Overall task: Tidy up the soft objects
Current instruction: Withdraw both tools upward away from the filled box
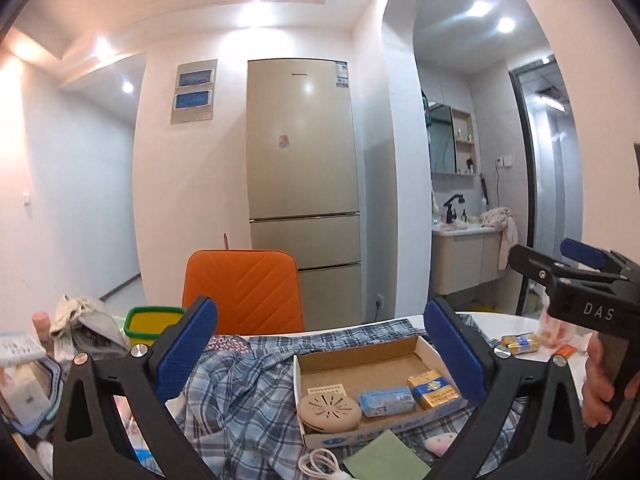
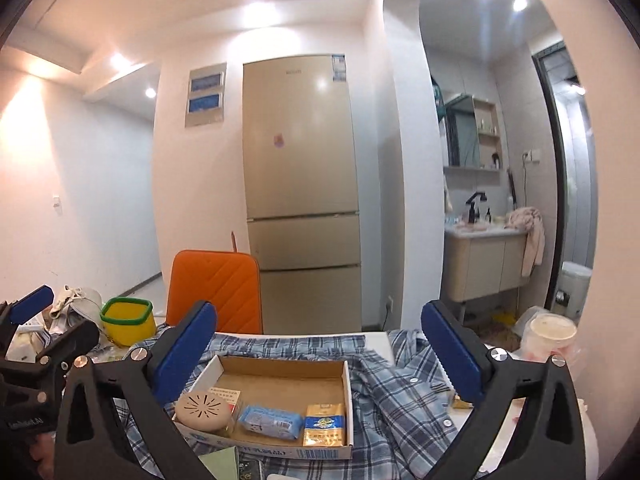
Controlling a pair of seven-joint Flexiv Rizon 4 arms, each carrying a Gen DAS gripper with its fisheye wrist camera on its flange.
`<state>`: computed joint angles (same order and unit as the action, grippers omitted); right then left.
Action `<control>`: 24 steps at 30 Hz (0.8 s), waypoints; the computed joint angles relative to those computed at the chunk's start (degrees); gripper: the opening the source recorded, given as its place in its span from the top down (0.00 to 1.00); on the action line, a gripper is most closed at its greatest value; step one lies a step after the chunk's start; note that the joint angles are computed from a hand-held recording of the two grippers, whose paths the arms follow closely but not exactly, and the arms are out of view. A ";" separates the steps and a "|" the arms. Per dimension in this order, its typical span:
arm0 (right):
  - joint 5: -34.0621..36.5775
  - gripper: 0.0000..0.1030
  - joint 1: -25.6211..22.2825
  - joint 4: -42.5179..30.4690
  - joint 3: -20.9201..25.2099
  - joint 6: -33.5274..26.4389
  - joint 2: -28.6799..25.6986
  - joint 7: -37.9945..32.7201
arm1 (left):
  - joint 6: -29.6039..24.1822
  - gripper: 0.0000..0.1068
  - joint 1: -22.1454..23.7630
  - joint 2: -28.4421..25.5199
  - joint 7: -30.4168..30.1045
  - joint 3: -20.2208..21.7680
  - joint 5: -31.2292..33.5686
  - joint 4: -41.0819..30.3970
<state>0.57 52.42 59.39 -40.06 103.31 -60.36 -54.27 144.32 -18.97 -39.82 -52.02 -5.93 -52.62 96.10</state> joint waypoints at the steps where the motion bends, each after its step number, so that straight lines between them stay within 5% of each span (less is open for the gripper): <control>1: -1.15 0.00 -0.03 1.76 1.68 -0.55 1.41 -0.92 | 0.37 0.04 0.19 0.33 -1.19 -0.17 0.41 1.11; 3: -3.55 0.00 -0.48 5.26 5.22 -0.12 3.66 -2.83 | 0.38 0.04 0.80 0.84 -3.62 -0.35 1.57 3.63; 6: -1.64 0.00 1.70 6.53 1.68 1.71 1.66 -4.15 | 0.51 0.04 0.91 0.59 -5.71 0.16 2.44 5.99; 17: 4.23 0.00 1.54 3.51 1.59 1.08 -3.45 -3.01 | -1.26 0.04 1.00 -1.98 -9.46 0.93 3.61 7.73; 24: -5.36 0.00 -3.59 3.55 11.84 -3.22 -0.39 -4.45 | -1.25 0.04 0.15 -2.10 -8.50 1.48 2.75 7.51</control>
